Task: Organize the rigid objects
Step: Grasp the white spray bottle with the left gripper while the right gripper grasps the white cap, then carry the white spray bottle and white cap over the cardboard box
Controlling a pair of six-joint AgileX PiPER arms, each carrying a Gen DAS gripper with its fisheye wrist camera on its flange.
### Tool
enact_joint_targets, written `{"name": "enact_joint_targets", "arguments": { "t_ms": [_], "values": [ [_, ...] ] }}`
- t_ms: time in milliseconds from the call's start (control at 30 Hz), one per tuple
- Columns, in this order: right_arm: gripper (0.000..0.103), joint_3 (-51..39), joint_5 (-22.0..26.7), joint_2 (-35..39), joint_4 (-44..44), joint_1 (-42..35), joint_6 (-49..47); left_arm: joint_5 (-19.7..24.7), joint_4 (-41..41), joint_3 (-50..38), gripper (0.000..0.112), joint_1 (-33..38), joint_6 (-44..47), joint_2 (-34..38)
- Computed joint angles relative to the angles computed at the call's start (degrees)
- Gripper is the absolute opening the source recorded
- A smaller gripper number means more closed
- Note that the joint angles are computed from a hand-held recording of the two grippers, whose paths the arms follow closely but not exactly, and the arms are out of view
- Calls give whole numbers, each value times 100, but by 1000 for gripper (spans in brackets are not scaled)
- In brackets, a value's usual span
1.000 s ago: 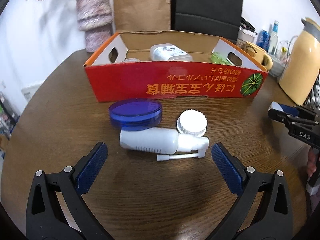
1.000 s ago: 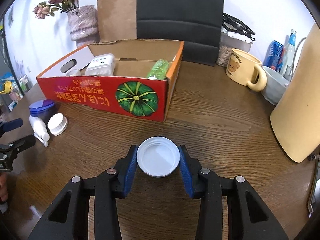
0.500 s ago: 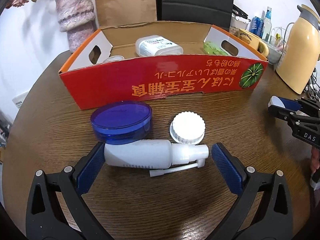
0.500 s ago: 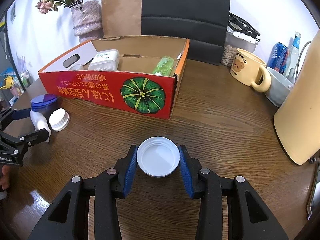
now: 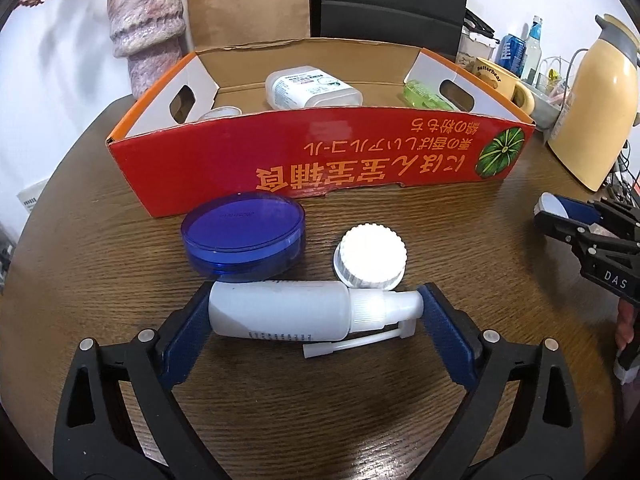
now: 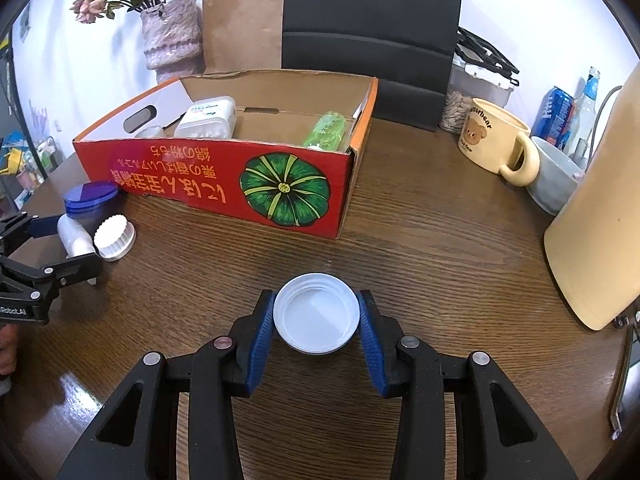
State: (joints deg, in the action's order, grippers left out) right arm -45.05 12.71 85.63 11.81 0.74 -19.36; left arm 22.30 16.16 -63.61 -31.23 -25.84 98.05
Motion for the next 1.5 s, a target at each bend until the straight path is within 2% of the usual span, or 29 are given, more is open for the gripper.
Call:
{"name": "enact_joint_targets", "arguments": {
  "t_ms": [433,567,700,833,967,1200,1500],
  "values": [
    [45,473,-269,-513,-903,288,1235,-205,1531,607,96,-447,-1604,-545],
    [45,706,-357,-768,-1840,556,2329,-209,1956,836,96,-550,-2150,-766],
    [45,929,-381,-1024,-3341,917,3999,-215,2301,1076,96,-622,-2669,-1018],
    [45,1070,-344,-1209,-4418,1207,5227,-158,2792,1316,96,-711,-3352,-1318],
    [45,1144,-281,-1332,-5123,1439,6068,-230,2638,1460,96,-689,-3335,-1576],
    [45,1174,-114,-1482,-6162,1814,7318,-24,3185,1498,96,-811,-4014,-1898],
    [45,974,75,-1526,-6642,2059,7965,181,3156,1183,96,-757,-3970,-1947]
  ]
}}
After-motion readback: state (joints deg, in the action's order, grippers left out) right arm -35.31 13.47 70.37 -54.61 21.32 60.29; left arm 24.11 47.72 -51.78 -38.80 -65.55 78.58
